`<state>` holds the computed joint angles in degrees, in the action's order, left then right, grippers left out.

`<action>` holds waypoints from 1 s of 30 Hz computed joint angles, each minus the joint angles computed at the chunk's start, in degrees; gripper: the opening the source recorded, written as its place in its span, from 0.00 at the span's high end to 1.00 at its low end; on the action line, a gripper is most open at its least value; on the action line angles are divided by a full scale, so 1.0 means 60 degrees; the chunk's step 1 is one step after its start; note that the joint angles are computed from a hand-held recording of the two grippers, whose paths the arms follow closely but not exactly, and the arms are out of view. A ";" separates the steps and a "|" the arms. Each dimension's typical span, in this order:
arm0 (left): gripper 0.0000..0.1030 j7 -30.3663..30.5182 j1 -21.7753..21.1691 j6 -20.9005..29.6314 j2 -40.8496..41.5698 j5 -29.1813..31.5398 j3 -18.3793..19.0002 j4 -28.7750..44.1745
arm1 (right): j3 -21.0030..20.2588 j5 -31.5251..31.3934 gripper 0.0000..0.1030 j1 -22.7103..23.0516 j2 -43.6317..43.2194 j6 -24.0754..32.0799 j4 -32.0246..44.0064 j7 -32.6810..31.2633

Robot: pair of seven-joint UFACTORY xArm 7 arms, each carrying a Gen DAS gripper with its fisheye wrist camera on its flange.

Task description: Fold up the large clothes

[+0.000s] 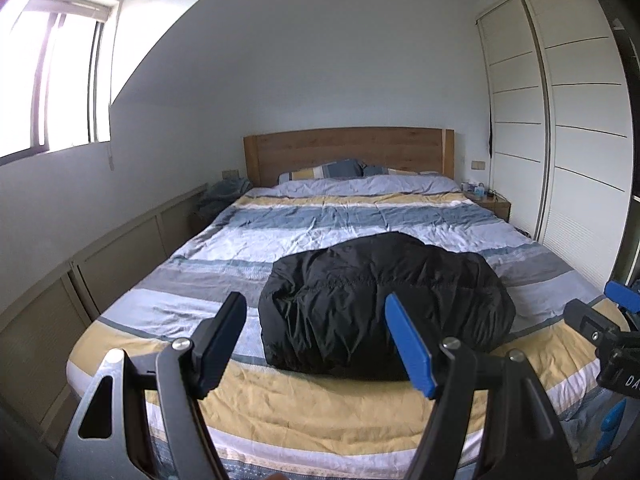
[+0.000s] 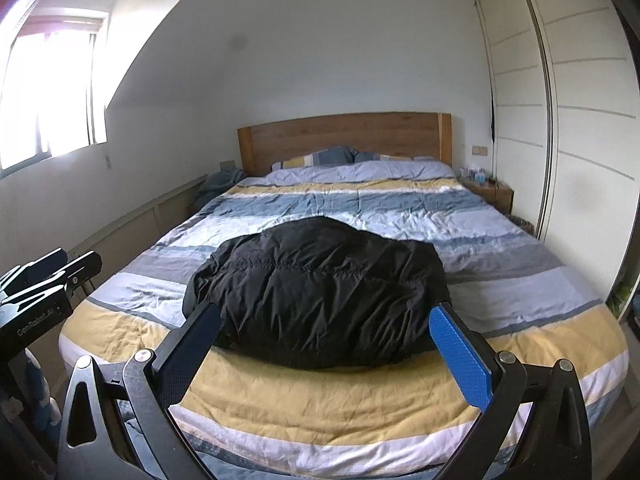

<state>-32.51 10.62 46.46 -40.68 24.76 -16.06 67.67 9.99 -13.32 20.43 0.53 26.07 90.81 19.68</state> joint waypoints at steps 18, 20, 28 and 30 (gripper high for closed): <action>0.31 0.0082 -0.0059 -0.0371 -0.0012 -0.0020 -0.0027 -0.0074 | 0.0037 -0.0423 0.00 0.0148 0.0098 -0.0395 0.0045 -0.0021; 0.31 0.0127 -0.0090 -0.0401 0.0006 -0.0037 0.0000 -0.0114 | 0.0034 -0.0404 0.00 0.0158 0.0121 -0.0342 0.0066 -0.0059; 0.31 0.0252 -0.0170 -0.0485 0.0096 -0.0140 0.0143 -0.0281 | 0.0023 -0.0298 0.00 0.0207 0.0231 -0.0167 0.0115 -0.0075; 0.31 0.0276 -0.0177 -0.0521 0.0143 -0.0153 0.0174 -0.0297 | 0.0009 -0.0251 0.00 0.0214 0.0269 -0.0143 0.0145 -0.0103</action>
<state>-30.86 9.56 43.33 -39.82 23.84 -15.02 65.89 10.05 -14.82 21.71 2.14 25.21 91.68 19.06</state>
